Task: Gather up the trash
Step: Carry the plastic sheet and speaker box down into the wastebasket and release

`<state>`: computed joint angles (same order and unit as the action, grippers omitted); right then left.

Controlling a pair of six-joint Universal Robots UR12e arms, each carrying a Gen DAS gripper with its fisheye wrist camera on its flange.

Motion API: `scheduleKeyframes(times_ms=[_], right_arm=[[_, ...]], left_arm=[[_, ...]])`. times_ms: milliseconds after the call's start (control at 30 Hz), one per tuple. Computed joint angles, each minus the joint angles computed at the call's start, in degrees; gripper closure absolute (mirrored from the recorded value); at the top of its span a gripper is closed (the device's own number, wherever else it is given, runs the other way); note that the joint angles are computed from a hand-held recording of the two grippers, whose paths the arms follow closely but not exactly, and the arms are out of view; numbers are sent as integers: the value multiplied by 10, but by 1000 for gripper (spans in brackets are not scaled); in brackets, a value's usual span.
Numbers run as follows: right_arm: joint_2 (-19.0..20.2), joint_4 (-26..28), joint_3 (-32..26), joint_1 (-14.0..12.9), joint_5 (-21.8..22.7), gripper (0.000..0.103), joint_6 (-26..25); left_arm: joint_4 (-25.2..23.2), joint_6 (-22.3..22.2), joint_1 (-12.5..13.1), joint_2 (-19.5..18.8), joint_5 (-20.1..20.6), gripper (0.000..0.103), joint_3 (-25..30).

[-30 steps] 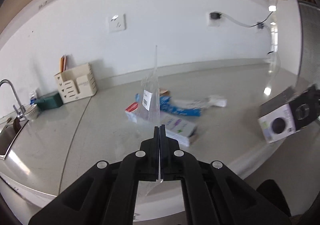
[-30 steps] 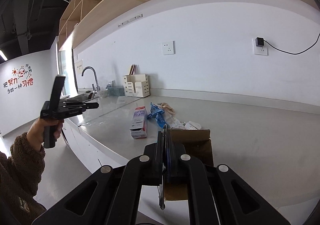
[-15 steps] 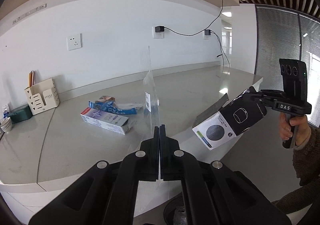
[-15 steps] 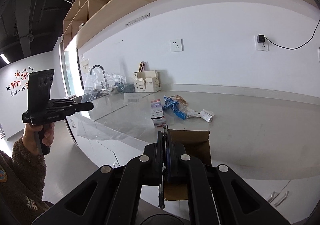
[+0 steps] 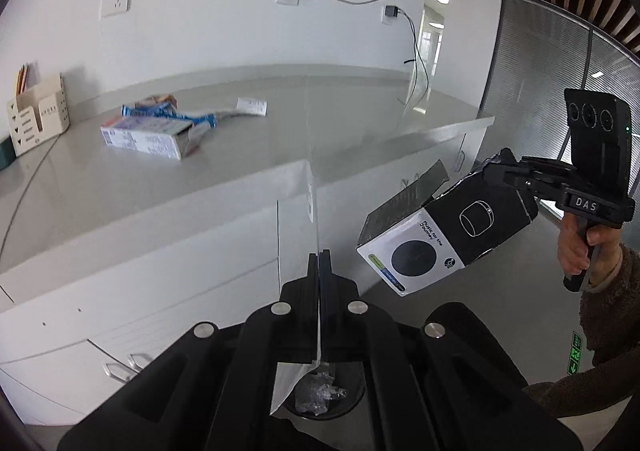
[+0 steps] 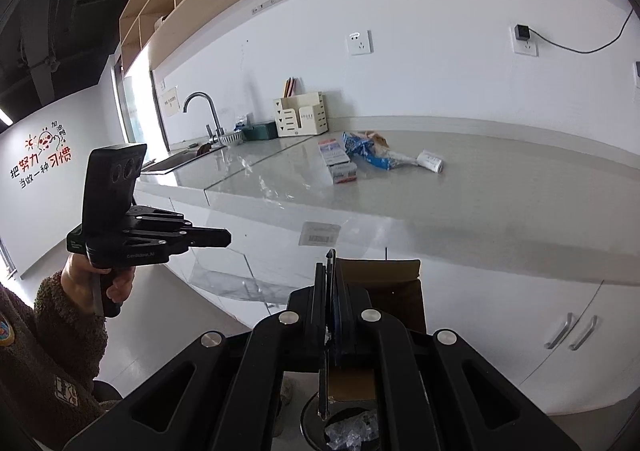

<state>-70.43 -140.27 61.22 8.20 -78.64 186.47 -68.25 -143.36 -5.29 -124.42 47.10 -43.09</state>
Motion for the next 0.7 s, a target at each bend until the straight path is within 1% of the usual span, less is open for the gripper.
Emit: scheduleKeyframes(times_ms=[33, 133, 200, 233, 300, 333, 367, 533, 600, 633, 700], right_arm=[[-1, 1, 7, 1, 4, 96, 4], [0, 8, 26, 3, 12, 96, 12], [1, -3, 43, 4, 19, 96, 15], [2, 2, 48, 4, 30, 96, 11], [7, 13, 55, 6, 33, 96, 6], [11, 21, 58, 4, 43, 96, 5], [15, 22, 61, 5, 42, 96, 8], [40, 40, 72, 1, 70, 96, 9], [50, 44, 77, -1, 80, 96, 10], [58, 53, 77, -2, 85, 96, 8], [72, 70, 75, -3, 93, 96, 5]], left_arm=[[-17, 3, -1, -4, 4, 102, 0], [-41, 5, -4, -12, 26, 102, -4], [-57, 9, -8, -19, 40, 102, -6], [-61, 12, -10, -21, 48, 102, -7], [-71, 18, -15, -28, 67, 102, -10], [-84, 20, -16, -34, 68, 102, -6], [-100, 20, -18, -41, 70, 102, -1], [-162, 32, -30, -86, 99, 102, 30], [-175, 30, -34, -100, 115, 102, 35], [-175, 28, -38, -106, 133, 102, 32], [-190, 37, -42, -116, 144, 102, 32]])
